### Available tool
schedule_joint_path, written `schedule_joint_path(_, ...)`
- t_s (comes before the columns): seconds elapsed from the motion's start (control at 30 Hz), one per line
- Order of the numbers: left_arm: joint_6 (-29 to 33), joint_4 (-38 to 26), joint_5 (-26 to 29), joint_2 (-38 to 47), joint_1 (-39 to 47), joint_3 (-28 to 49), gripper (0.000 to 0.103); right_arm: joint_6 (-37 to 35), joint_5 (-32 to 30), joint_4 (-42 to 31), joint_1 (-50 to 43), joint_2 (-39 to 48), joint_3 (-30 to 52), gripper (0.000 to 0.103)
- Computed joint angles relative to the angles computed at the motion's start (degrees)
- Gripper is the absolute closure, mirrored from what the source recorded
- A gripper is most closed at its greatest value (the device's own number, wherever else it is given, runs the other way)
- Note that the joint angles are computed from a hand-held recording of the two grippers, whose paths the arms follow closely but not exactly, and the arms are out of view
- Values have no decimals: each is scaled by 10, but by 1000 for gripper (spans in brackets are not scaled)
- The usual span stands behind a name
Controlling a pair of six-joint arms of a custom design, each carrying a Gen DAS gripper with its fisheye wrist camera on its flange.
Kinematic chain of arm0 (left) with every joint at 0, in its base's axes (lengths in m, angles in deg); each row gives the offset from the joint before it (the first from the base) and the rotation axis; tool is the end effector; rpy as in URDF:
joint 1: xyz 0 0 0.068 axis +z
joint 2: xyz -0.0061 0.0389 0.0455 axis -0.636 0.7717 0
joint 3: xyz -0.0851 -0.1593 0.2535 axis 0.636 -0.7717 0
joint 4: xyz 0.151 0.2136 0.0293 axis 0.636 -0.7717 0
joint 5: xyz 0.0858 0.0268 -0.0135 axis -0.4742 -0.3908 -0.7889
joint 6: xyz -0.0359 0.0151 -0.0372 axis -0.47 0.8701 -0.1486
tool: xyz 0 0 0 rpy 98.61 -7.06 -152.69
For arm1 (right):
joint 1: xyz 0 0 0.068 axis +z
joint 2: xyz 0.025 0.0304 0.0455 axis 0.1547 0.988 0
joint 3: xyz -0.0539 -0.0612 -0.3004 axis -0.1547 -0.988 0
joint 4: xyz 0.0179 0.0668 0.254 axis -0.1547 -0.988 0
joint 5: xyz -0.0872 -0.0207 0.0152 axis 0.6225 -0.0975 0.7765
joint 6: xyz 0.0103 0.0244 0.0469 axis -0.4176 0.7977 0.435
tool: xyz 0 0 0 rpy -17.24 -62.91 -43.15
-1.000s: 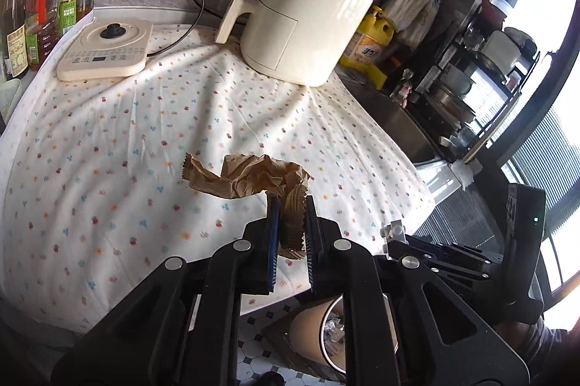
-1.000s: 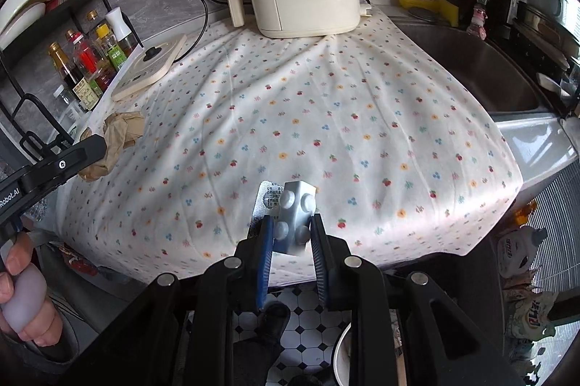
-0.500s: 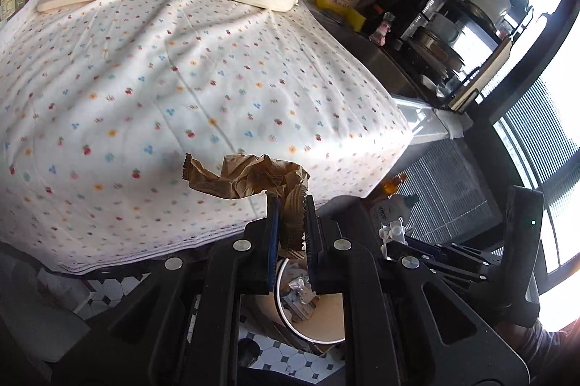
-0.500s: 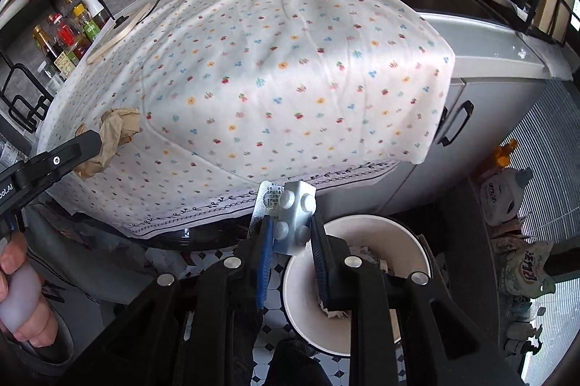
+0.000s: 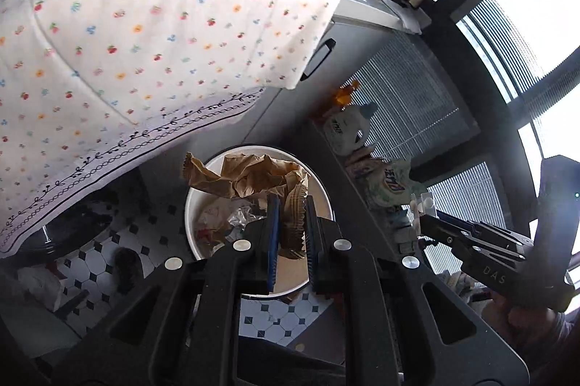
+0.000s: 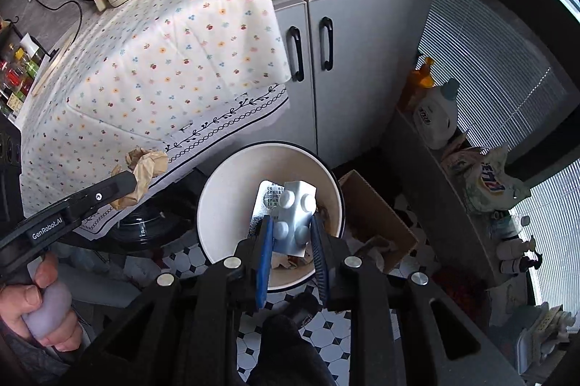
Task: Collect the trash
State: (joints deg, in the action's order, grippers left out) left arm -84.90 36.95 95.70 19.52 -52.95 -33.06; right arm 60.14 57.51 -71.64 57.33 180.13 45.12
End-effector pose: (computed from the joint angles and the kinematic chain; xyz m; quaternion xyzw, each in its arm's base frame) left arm 0.1799 -0.0553 0.1392 -0.0396 0.9365 -0.2545 0.2378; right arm 0.1934 0.2076 0.1297 -0.0652 0.9710 0.0747 0.2175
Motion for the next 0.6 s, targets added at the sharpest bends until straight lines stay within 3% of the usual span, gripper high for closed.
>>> schedule_joint_path(0.03,-6,9,-1,17,-15,7,87,4,2,0,-1,-9,-9,82)
schedule_joint_path(0.1,-17,17,-8,46,-37,19,62,5,5,1,-3,-21,-19,82)
schedule_joint_path(0.13,-25,18,-18,47,-44,20,45,5,7,2,-4,-27,-23,82)
schedule_joint_path(0.17,-30,17,-26,34,-44,17,39,4,8,3,-5,-31,-25,82)
schedule_joint_path(0.37,0,-91,-44,-80,19,15,22,-6,-7,30,-10,-24,-23,82)
schedule_joint_path(0.6,73,-242,-52,-200,139,47,9,-26,-42,49,-5,9,14,82)
